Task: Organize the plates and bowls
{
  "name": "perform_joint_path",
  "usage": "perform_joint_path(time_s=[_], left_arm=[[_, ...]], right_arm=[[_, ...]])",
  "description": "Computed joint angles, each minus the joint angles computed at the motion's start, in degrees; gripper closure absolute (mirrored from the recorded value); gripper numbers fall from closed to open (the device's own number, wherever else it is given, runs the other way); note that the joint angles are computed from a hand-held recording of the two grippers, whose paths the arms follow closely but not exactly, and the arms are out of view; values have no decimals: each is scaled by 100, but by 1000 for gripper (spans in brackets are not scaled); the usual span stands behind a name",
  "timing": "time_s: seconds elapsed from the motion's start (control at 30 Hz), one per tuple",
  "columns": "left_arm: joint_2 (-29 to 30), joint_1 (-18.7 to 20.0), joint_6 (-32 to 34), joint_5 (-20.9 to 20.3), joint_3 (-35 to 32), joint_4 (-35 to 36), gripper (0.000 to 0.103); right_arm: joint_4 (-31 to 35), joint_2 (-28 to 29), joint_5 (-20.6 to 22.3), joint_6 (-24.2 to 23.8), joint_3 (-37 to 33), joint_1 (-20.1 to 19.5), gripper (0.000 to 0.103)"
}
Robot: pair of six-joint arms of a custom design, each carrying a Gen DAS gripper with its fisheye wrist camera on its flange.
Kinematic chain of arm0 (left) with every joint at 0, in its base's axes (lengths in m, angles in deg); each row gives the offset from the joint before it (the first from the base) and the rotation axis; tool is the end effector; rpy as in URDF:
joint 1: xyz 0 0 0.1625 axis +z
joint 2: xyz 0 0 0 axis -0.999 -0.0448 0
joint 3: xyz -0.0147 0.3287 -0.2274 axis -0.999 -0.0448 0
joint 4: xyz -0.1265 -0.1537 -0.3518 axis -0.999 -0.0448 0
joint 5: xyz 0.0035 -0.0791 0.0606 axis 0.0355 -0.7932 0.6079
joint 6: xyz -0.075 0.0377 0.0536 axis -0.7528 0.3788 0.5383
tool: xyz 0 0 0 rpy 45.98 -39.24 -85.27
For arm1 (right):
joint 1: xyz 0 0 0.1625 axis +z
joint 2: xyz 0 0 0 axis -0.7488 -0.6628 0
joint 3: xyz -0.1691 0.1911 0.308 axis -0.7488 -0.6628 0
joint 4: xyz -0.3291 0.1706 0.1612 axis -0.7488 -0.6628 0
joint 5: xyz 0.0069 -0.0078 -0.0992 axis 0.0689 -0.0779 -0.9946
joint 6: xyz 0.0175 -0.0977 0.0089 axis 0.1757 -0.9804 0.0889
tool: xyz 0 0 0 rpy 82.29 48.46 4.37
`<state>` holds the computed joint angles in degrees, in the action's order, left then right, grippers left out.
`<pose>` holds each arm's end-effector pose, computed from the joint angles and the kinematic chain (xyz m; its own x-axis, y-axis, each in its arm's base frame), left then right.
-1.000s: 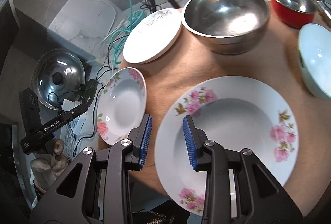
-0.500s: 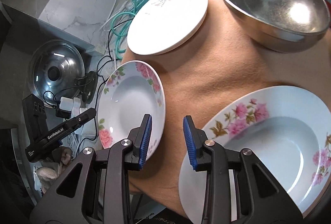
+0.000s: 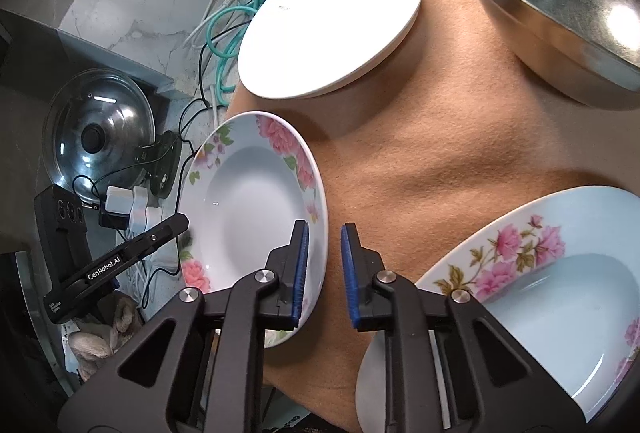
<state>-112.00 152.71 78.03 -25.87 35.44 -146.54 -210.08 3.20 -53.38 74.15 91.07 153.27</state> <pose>-0.0565 -0.5286 0.2448 -0.9174 0.2025 -0.3426 0.2685 0.9503 -0.1575 0.2283 -0.4901 0.0459 -0.9498 0.2414 0.1992 0.1306 0.8840 -0.4489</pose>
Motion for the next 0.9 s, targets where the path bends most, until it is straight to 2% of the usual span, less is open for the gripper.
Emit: perform_joint_path(time_s=[0.2,0.33,0.9], left_arm=[[-2,9,29,-26,-7,-3,90],[-17,2,-5,-43,10,-19,90],[-292,-221,-136,-209,194,-25,90]], right_arm=[[37,57,-3,-48,-50,-12,95],[107,93,-172,-66,-107,54,95],[-7,-176,-166,76,174,126,94]])
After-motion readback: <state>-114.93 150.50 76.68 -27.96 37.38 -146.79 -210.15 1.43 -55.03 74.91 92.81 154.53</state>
